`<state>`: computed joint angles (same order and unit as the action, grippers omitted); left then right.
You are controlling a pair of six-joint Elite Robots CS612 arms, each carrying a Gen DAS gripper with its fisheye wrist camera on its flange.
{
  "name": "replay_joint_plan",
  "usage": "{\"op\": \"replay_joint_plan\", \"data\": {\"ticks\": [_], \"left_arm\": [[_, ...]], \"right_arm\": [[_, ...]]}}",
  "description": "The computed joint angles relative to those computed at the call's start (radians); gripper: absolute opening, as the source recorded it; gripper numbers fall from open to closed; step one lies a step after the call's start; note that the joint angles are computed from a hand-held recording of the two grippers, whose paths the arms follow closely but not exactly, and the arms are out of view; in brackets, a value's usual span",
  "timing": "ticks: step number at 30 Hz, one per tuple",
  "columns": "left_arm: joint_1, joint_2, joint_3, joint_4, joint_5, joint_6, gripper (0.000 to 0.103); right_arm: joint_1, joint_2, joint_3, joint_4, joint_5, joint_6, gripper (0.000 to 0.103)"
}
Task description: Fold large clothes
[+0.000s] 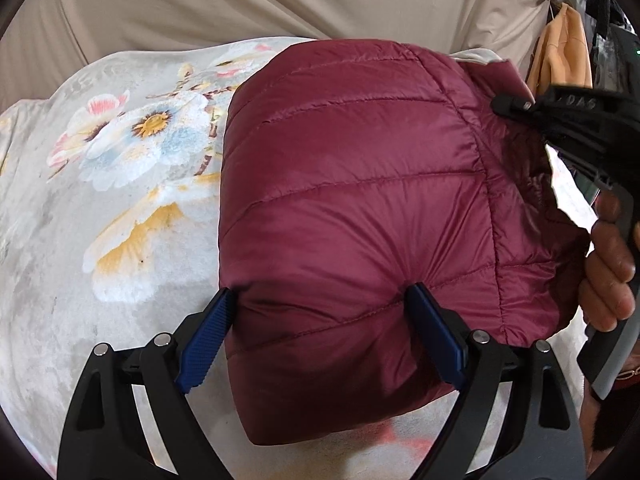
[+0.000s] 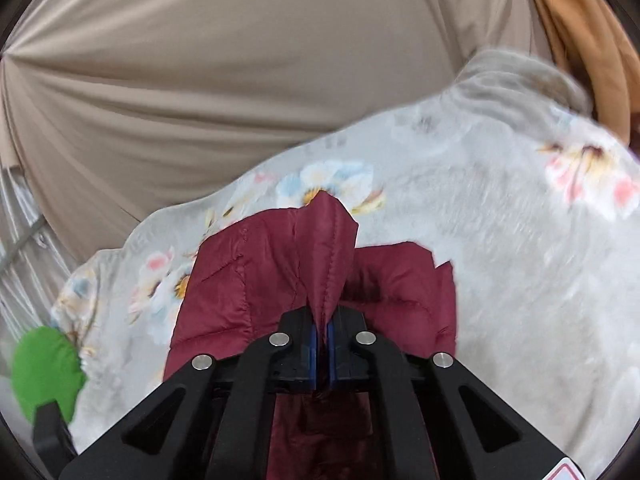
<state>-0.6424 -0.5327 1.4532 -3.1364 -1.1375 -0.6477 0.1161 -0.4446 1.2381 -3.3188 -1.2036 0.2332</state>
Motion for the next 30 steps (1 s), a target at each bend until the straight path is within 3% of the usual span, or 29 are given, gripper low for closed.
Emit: {"op": "replay_joint_plan", "data": {"ticks": [2, 4, 8, 10, 14, 17, 20, 22, 26, 30], "left_arm": [[-0.004, 0.004, -0.004, -0.010, 0.009, 0.022, 0.089], [-0.008, 0.006, -0.006, -0.026, 0.012, 0.042, 0.090], [-0.015, 0.008, -0.014, -0.002, 0.041, 0.052, 0.090], [-0.012, 0.007, -0.015, 0.011, 0.032, 0.039, 0.090], [-0.003, 0.003, -0.007, 0.001, 0.000, 0.017, 0.090], [-0.001, 0.005, -0.007, -0.003, -0.007, 0.006, 0.091], [-0.004, 0.006, -0.008, -0.001, 0.002, 0.007, 0.091], [-0.005, 0.005, -0.007, -0.001, 0.006, 0.004, 0.091], [-0.006, 0.005, -0.005, -0.002, 0.009, 0.000, 0.092], [-0.009, 0.009, -0.012, 0.009, 0.023, 0.016, 0.093]], "right_arm": [[0.007, 0.027, -0.052, 0.121, -0.059, -0.029, 0.003], [0.016, 0.058, -0.094, 0.177, -0.106, -0.078, 0.004], [0.045, 0.064, -0.107, 0.188, -0.230, -0.194, 0.004], [0.041, 0.052, -0.087, 0.172, -0.220, -0.181, 0.005], [0.007, -0.014, 0.035, 0.028, -0.117, -0.088, 0.009], [-0.011, -0.066, 0.136, -0.062, -0.017, -0.085, 0.013], [-0.022, -0.098, 0.208, -0.057, 0.087, -0.131, 0.012], [-0.016, -0.104, 0.233, -0.053, 0.076, -0.166, 0.011], [0.005, -0.079, 0.234, -0.005, -0.065, -0.195, 0.003], [-0.002, -0.046, 0.206, 0.024, -0.042, -0.186, 0.001]]}}
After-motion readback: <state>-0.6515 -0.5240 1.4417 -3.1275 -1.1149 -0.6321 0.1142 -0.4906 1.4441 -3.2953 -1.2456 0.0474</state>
